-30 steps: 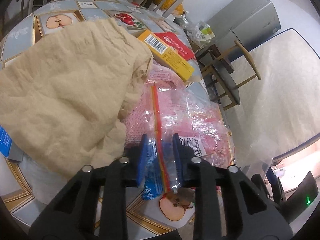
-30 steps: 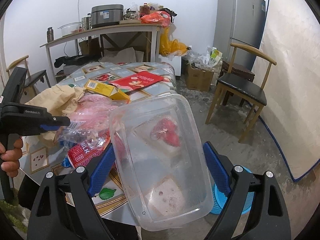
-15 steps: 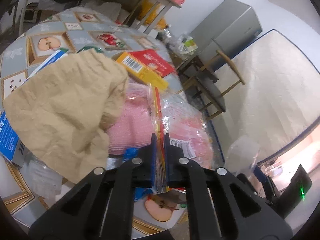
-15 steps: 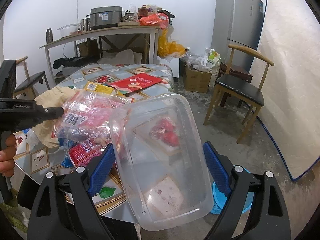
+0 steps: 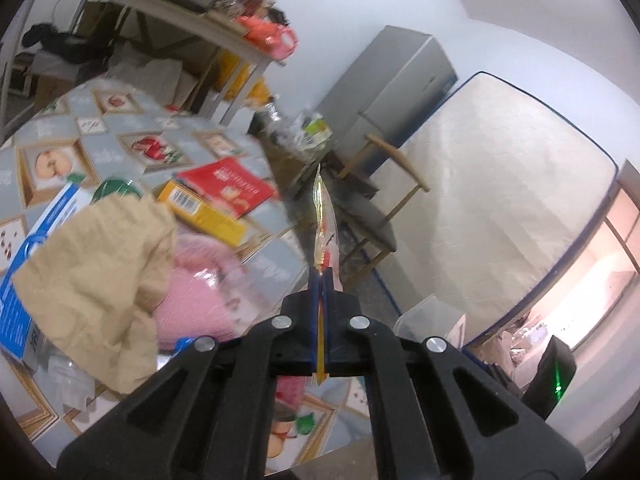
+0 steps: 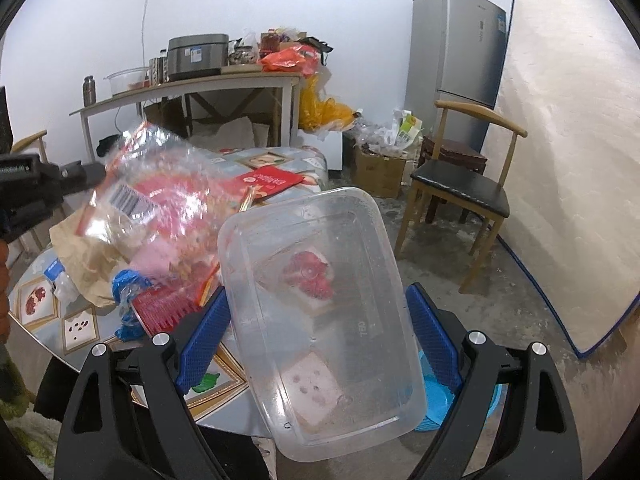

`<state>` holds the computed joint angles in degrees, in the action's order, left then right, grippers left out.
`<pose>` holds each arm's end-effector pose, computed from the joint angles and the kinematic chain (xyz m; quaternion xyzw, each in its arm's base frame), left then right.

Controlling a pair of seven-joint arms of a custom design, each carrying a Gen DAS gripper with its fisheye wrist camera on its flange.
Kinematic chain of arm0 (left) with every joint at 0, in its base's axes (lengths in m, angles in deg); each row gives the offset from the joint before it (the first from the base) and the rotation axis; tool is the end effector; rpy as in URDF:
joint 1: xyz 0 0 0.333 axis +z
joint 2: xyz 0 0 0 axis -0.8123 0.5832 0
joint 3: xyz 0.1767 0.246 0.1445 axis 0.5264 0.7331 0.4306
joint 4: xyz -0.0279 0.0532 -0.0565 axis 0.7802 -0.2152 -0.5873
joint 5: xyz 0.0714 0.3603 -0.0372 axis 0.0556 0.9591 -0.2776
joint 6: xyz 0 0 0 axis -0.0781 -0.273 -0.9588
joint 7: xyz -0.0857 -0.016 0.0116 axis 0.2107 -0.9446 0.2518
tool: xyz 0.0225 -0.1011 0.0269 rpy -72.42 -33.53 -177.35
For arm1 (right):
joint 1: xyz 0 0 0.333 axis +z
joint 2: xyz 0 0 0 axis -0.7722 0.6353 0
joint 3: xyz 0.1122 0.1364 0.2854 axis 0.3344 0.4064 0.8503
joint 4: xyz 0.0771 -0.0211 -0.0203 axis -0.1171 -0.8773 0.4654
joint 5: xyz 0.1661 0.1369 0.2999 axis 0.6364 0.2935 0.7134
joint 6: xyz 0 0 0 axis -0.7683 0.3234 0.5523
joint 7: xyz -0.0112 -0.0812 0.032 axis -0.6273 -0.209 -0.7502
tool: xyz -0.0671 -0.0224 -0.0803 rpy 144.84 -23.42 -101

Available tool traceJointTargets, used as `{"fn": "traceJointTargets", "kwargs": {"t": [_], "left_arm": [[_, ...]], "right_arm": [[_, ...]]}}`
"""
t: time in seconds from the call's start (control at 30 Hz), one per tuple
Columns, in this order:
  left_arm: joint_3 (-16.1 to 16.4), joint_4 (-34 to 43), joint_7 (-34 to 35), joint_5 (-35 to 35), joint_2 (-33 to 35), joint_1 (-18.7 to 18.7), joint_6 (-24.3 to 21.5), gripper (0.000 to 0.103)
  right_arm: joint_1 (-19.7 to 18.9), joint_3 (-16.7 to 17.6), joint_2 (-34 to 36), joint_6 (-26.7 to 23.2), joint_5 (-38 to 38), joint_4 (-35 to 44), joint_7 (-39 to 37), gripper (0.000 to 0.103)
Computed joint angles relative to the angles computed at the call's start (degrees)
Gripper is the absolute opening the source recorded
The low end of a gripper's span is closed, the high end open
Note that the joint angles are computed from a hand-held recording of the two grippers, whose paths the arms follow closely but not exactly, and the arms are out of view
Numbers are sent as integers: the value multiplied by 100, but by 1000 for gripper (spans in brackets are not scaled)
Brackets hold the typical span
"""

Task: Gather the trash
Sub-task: 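Lift the clear container with the right gripper while the left gripper grasps a clear plastic bag, then carry both items over the blue wastebasket and open both grippers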

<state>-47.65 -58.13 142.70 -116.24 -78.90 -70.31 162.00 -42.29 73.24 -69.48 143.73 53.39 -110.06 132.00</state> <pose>0.4624 -0.1936 0.7155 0.5182 -0.6465 0.5597 0.0173 0.3365 0.1457 0.6997 -0.5680 0.6721 -0.3843 0.2792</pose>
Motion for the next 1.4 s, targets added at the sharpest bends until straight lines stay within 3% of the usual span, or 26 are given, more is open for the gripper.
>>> {"fn": "traceJointTargets", "kwargs": {"t": [0.3,0.67,0.87,0.97,1.13,1.27,1.4], "left_arm": [[-177,479,336,-92,179,-226,114,0],[-680,1407,-429,936,1007,-399,-102,0],[-1077,1874,-1055,1503,1657,-673,53,0],[-1216,1952,-1479,2120,1960,-866,234,0],[-1321,2208,-2103,2677,2505,-1078,122,0],[-1333,2697,-2660,3363,3110,-1386,15,0],[-1088,3862,-3497,4529,4054,-2004,-381,0]], "right_arm": [[-227,-57,-555,-68,-48,-324,179,85],[-785,-353,-1470,-579,-55,-902,451,85],[-1111,-839,-1885,-914,114,-1307,521,85],[-1257,-1173,-2034,-973,343,-1509,563,85],[-1487,-1698,-2175,-689,694,-1913,531,85],[-1719,-2034,-1859,-210,897,-2125,349,85],[-1914,-2465,-1118,411,1218,-2089,44,85]]}}
